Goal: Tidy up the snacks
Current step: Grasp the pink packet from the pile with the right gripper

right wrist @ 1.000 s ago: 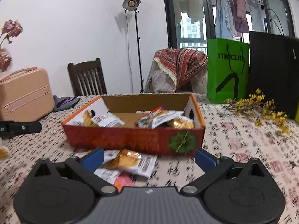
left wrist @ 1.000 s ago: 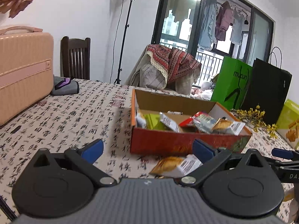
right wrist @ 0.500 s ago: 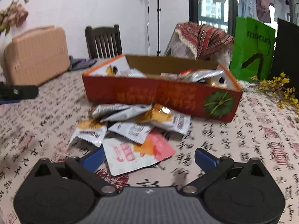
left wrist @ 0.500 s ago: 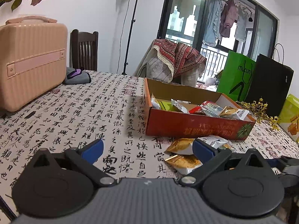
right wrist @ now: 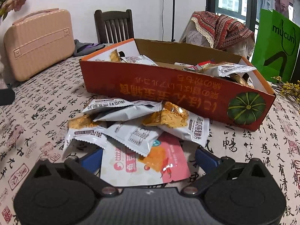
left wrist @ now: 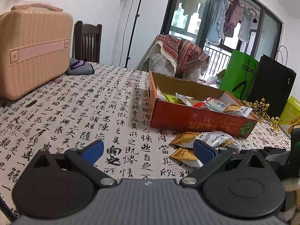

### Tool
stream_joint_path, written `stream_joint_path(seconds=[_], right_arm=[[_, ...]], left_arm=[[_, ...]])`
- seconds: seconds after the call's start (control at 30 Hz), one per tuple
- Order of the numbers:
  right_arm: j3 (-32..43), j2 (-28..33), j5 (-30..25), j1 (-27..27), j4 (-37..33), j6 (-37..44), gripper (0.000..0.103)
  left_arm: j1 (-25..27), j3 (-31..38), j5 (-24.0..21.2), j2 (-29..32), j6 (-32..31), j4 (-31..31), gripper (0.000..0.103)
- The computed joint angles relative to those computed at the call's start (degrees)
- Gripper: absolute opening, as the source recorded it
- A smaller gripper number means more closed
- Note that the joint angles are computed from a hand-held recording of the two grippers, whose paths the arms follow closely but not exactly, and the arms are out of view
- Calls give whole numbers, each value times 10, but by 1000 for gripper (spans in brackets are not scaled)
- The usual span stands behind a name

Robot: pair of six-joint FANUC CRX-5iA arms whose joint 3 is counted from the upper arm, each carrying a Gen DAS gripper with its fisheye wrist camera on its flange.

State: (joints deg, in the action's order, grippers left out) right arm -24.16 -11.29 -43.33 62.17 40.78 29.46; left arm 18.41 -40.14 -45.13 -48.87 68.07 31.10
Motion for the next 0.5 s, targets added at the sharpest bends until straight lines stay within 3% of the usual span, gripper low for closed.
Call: stream_joint_path(seconds=[0.1, 0.17, 0.4, 0.5], right_arm=[[-5, -5, 9, -2, -2, 4, 101], [-14, -13, 17, 1, 5, 2, 90], [-44, -50, 25, 13, 17, -25, 86], [-64, -72, 26, 17, 44, -59, 78]], left_arm=[[-2, 1, -1, 4, 3, -2, 103], [-4, 0, -2, 4, 4, -4, 103], [2, 1, -8, 3, 12, -10, 103], [-1, 3, -10, 4, 15, -12, 103]])
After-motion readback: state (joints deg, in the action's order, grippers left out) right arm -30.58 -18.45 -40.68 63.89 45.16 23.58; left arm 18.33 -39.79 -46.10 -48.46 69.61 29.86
